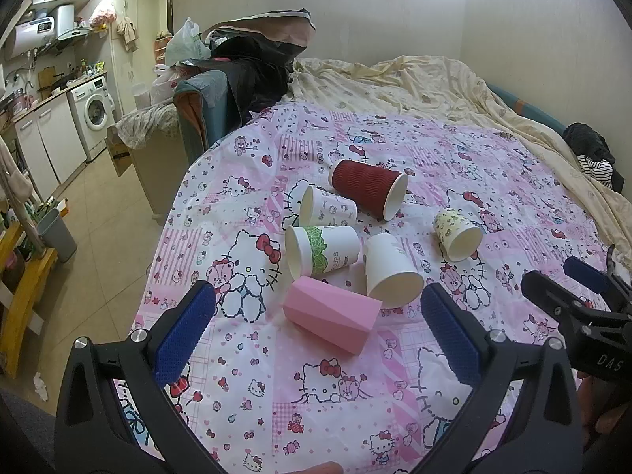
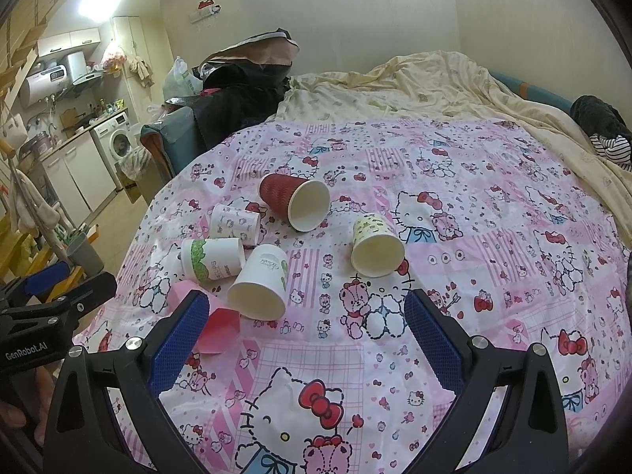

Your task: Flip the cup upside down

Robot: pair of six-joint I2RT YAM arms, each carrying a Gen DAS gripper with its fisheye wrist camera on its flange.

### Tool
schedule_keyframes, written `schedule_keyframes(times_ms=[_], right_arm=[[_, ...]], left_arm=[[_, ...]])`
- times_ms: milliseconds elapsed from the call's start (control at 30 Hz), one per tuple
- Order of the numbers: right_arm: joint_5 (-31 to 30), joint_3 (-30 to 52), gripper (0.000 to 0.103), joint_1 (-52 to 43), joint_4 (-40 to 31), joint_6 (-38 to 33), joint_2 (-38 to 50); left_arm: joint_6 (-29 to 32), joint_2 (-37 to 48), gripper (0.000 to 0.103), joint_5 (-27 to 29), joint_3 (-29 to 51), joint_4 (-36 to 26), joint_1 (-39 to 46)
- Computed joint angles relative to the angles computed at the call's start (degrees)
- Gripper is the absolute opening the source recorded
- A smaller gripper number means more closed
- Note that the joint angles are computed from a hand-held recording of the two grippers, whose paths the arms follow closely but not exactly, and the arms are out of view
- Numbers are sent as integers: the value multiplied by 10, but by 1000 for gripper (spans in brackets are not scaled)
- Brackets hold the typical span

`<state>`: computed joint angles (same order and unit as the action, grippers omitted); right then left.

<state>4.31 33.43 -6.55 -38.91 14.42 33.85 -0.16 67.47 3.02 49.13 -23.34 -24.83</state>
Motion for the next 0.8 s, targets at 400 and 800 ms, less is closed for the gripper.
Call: schedule_keyframes(times_ms=[400, 800], right_arm=[[-4, -1, 101, -2, -5, 7, 0], [-52, 8, 101, -63, -11, -15, 38]], left_arm=[[-2, 3, 103, -2, 5, -10, 1], [13, 93, 103, -9, 90, -70, 3]])
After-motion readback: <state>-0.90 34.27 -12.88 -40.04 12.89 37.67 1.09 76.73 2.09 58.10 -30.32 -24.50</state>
